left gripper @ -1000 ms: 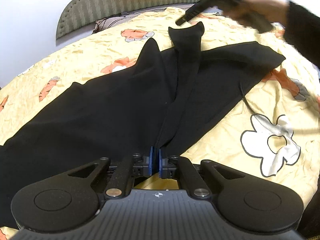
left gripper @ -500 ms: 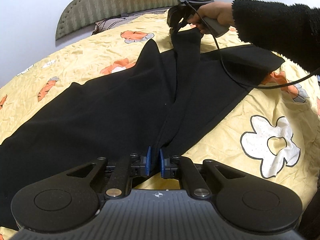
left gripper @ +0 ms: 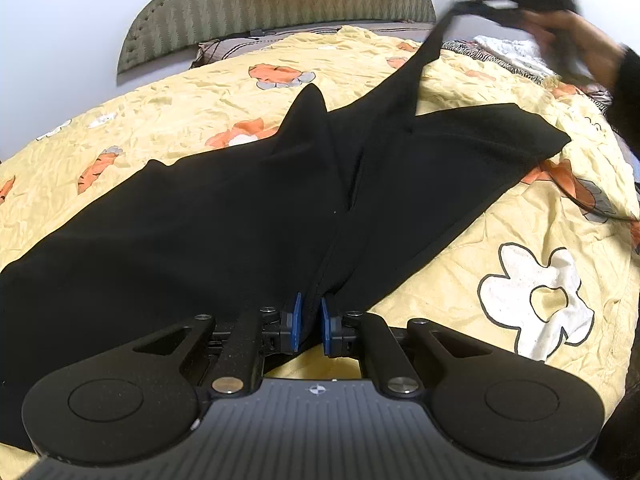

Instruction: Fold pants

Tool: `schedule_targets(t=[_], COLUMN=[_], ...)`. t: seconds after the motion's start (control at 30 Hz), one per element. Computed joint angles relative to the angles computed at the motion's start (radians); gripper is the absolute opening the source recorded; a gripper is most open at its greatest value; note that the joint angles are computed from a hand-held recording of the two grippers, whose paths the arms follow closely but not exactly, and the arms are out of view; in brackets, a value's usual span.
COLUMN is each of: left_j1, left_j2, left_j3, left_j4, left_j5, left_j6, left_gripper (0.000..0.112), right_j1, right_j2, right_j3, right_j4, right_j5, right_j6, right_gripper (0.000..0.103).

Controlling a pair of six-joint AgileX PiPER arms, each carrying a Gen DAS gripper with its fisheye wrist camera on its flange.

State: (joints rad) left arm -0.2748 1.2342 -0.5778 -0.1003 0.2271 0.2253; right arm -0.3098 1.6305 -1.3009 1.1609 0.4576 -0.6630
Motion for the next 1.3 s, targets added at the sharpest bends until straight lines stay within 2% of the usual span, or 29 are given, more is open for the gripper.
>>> schedule_targets(t=[0.13, 0.2, 0.3, 0.37, 0.4, 0.47, 0.5, 0.57, 0.6, 0.63, 0.67, 0.7, 0.77, 0.8, 0.97, 1.0, 1.03, 1.1, 1.17, 1.3], left_j1=[0.007, 0.006, 0.001, -0.014, -0.020, -0.040, -0.055, -0.068, -0.073, -0.080, -0.085, -0.088, -0.085, -0.084, -0.097, -0.101, -0.107, -0.115, -0.117, -0.099], left_j2=[-0.007, -0.009, 0.001, 0.006, 0.009, 0.013, 0.015, 0.016, 0.016, 0.015, 0.015, 0.014, 0.013, 0.012, 0.018, 0.021, 0.023, 0.023, 0.019, 0.011], left_j3=[-0.005, -0.008, -0.016, -0.021, -0.024, -0.028, -0.029, -0.028, -0.028, -0.027, -0.026, -0.025, -0.026, -0.026, -0.028, -0.029, -0.031, -0.029, -0.027, -0.032], left_j4=[-0.014, -0.003, 0.037, 0.111, 0.139, 0.222, 0.284, 0.335, 0.353, 0.377, 0.403, 0.420, 0.421, 0.424, 0.485, 0.504, 0.527, 0.562, 0.566, 0.485], left_j5=[0.015, 0.018, 0.021, 0.027, 0.030, 0.034, 0.037, 0.038, 0.038, 0.040, 0.041, 0.043, 0.046, 0.048, 0.054, 0.054, 0.056, 0.058, 0.059, 0.063], left_j6=[0.021, 0.008, -0.034, -0.112, -0.141, -0.229, -0.297, -0.361, -0.386, -0.415, -0.445, -0.466, -0.471, -0.476, -0.528, -0.550, -0.578, -0.621, -0.624, -0.539], left_gripper=[0.017, 0.015, 0.015, 0.015, 0.015, 0.019, 0.019, 0.019, 0.020, 0.020, 0.021, 0.022, 0.024, 0.026, 0.027, 0.027, 0.027, 0.027, 0.028, 0.029], right_j1=[-0.174, -0.264, -0.355, -0.404, -0.433, -0.432, -0.416, -0.361, -0.328, -0.299, -0.264, -0.245, -0.206, -0.201, -0.178, -0.167, -0.156, -0.153, -0.155, -0.136], right_j2=[-0.161, -0.208, -0.251, -0.243, -0.218, -0.158, -0.139, -0.080, -0.034, 0.006, 0.051, 0.083, 0.124, 0.136, 0.205, 0.221, 0.232, 0.242, 0.213, 0.043], right_j3=[0.255, 0.348, 0.455, 0.479, 0.477, 0.436, 0.421, 0.375, 0.334, 0.295, 0.247, 0.222, 0.186, 0.179, 0.122, 0.105, 0.092, 0.099, 0.159, 0.296], right_j4=[0.177, 0.198, 0.196, 0.194, 0.220, 0.227, 0.246, 0.295, 0.298, 0.280, 0.245, 0.229, 0.214, 0.219, 0.266, 0.256, 0.234, 0.238, 0.356, 0.489], right_j5=[0.077, 0.133, 0.162, 0.212, 0.281, 0.367, 0.375, 0.359, 0.337, 0.302, 0.257, 0.223, 0.155, 0.147, 0.182, 0.178, 0.161, 0.135, 0.105, -0.017], right_j6=[-0.137, -0.154, -0.169, -0.179, -0.207, -0.172, -0.166, -0.195, -0.188, -0.151, -0.097, -0.082, -0.061, -0.062, -0.098, -0.084, -0.050, -0.004, -0.079, -0.270], right_gripper=[0.005, 0.005, 0.005, 0.005, 0.005, 0.005, 0.007, 0.016, 0.033, 0.060, 0.072, 0.076, 0.074, 0.074, 0.071, 0.061, 0.033, 0.005, 0.005, 0.004])
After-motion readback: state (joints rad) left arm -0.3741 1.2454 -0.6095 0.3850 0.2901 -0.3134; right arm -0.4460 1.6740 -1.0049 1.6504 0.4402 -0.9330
